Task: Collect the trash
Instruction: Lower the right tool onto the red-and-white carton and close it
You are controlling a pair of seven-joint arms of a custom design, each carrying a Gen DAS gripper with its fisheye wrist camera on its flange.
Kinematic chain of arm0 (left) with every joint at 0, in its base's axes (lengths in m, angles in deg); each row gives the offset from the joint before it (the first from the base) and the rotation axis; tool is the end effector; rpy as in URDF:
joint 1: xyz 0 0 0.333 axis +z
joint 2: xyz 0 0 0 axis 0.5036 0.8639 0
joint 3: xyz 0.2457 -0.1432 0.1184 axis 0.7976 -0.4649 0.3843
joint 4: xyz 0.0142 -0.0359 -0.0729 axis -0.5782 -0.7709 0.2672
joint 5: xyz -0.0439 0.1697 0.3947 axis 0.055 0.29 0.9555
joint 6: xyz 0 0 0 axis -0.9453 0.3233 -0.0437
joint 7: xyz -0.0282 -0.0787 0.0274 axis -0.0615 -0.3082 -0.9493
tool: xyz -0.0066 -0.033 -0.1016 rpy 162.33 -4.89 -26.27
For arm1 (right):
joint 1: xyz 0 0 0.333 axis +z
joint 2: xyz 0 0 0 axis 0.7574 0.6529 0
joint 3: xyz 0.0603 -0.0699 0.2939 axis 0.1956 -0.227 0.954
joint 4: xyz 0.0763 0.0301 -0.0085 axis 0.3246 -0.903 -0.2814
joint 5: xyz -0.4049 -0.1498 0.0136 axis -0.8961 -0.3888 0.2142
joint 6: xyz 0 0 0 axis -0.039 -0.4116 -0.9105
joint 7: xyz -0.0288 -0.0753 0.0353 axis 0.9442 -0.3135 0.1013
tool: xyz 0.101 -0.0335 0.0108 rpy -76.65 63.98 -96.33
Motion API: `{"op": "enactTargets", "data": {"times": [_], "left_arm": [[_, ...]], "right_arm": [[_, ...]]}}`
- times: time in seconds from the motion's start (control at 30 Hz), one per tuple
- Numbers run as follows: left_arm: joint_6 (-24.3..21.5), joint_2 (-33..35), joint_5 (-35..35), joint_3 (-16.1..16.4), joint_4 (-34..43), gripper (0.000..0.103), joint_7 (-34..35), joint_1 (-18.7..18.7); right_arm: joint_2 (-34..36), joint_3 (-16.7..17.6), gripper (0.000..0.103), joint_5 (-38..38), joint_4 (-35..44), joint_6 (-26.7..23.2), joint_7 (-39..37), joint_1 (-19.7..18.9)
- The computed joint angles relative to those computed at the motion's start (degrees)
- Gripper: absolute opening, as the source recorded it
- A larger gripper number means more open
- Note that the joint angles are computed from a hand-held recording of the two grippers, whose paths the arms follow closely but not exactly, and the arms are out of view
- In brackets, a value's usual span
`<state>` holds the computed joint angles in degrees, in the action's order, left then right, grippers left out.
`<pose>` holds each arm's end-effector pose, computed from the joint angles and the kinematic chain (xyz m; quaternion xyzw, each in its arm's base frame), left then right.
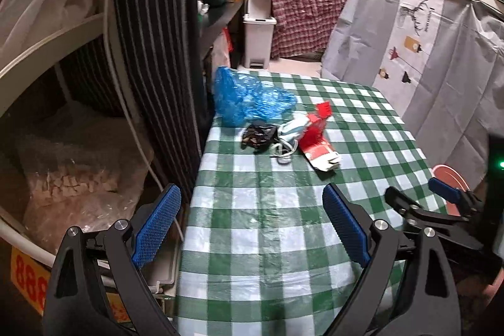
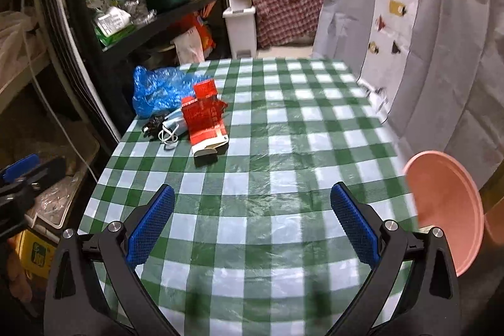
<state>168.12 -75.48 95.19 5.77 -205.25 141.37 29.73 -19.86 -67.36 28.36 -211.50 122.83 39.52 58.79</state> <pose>0.5570 -0.1418 0.4694 -0.6430 0.6540 -0.3012 0.2610 0.5767 0.1502 0.4389 -0.6309 0.6813 -0.2268 0.2938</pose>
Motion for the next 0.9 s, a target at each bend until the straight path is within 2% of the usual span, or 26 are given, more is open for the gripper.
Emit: {"op": "enactTargets", "data": {"times": [0.17,0.4,0.57,0.73,0.8,0.83,0.9], "left_arm": [[-3.17,0.46,4.21,-0.31,1.59,0.089,-4.0,1.6],[-5.54,2.34,0.89,1.56,3.72,0.089,-2.51,0.49],[-6.67,3.36,1.84,1.76,4.64,0.089,-2.36,0.05],[-7.33,4.17,0.8,2.22,5.43,0.089,-1.53,-0.54],[-7.52,4.36,-0.34,2.45,5.59,0.089,-0.75,-0.78],[-7.66,4.51,-0.94,2.53,5.72,0.089,-0.35,-0.89],[-7.85,4.63,-1.47,2.63,5.82,0.089,-0.01,-1.01]], "right_arm": [[7.42,-0.92,0.097,0.34,6.4,-0.01,-2.01,1.63],[17.48,-2.14,0.097,7.07,17.3,-2.52,-9.29,4.46],[23.38,-3.58,0.097,8.87,23.9,-4.69,-11.83,6.49],[26.84,-5.52,0.097,8.87,27.95,-6.7,-11.89,8.31],[27.8,-3.45,0.095,11.62,29.31,-8.36,-15.32,6.7],[28.1,-3.62,0.096,11.77,29.78,-8.75,-15.69,6.96],[28.03,-3.96,0.089,11.84,29.61,-8.29,-16.29,7.37]]}}
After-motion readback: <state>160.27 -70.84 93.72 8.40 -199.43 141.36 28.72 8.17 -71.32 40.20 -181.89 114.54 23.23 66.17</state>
